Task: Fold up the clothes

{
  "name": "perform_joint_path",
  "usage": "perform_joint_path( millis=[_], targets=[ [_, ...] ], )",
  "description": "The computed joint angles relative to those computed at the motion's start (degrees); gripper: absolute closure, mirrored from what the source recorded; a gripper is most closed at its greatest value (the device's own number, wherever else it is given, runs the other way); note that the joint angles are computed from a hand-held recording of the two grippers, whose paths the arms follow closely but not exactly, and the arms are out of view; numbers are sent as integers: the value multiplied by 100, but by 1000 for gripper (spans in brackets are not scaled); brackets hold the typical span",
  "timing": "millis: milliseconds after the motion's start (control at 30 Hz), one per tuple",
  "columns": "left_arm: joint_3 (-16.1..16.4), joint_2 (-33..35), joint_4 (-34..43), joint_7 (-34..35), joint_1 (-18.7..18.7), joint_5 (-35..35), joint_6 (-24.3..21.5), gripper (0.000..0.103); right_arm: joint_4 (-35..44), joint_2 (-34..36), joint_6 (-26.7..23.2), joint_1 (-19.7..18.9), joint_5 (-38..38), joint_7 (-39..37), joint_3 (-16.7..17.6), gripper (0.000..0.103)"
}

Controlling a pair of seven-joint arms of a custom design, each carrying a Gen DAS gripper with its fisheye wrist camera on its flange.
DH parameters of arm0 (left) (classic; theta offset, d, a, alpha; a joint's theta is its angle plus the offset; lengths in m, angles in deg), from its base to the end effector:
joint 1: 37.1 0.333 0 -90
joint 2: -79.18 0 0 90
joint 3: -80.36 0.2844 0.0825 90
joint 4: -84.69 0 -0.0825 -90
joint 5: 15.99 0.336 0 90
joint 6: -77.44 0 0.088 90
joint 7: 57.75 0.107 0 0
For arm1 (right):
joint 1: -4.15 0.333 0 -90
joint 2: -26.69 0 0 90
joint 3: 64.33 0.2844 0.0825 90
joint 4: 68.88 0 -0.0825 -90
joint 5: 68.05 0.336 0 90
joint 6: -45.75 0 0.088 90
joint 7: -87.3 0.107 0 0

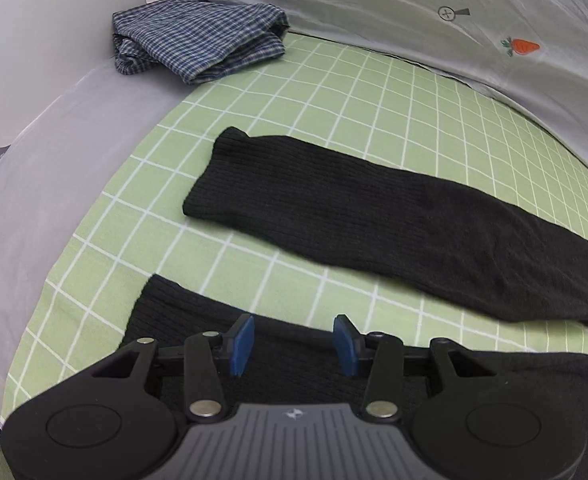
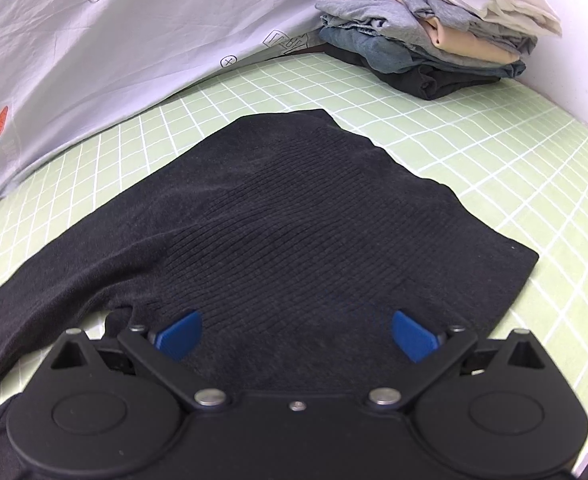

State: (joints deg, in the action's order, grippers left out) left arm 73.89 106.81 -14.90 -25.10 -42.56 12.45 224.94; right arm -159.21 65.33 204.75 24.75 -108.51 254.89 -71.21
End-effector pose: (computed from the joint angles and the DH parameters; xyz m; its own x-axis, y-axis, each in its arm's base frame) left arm 0.6272 -0.1319 0.3398 0.4140 -0.9081 0.0630 -0.8068 -0.3981 -0.4365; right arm 0.6478 0.2032 0.3001 -0.3964 -0.9047 -0.1559 -0.6824 0.4040 -0.6092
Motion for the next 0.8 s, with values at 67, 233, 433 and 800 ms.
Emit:
perform_joint_path(
  millis=[67,233,433,800],
  targets=[
    [-107,-75,-154,20,-91,-27,-59,57,-696,-315,941,-286,32,192,31,0],
    [-214,-174,-368,-404,-357,-126,-266,57,-1973,-771,2592,-1007,582,334,263,0],
    [-254,-201,-438,-1033,-675,-82,-431,57,-2931,-923,3739,-2039,1213,532,857,7],
    [-360,-403,-715,-1671,-780,-167,-511,57,-2563,140,5491,-3135,474,2445,1422,57]
  ],
)
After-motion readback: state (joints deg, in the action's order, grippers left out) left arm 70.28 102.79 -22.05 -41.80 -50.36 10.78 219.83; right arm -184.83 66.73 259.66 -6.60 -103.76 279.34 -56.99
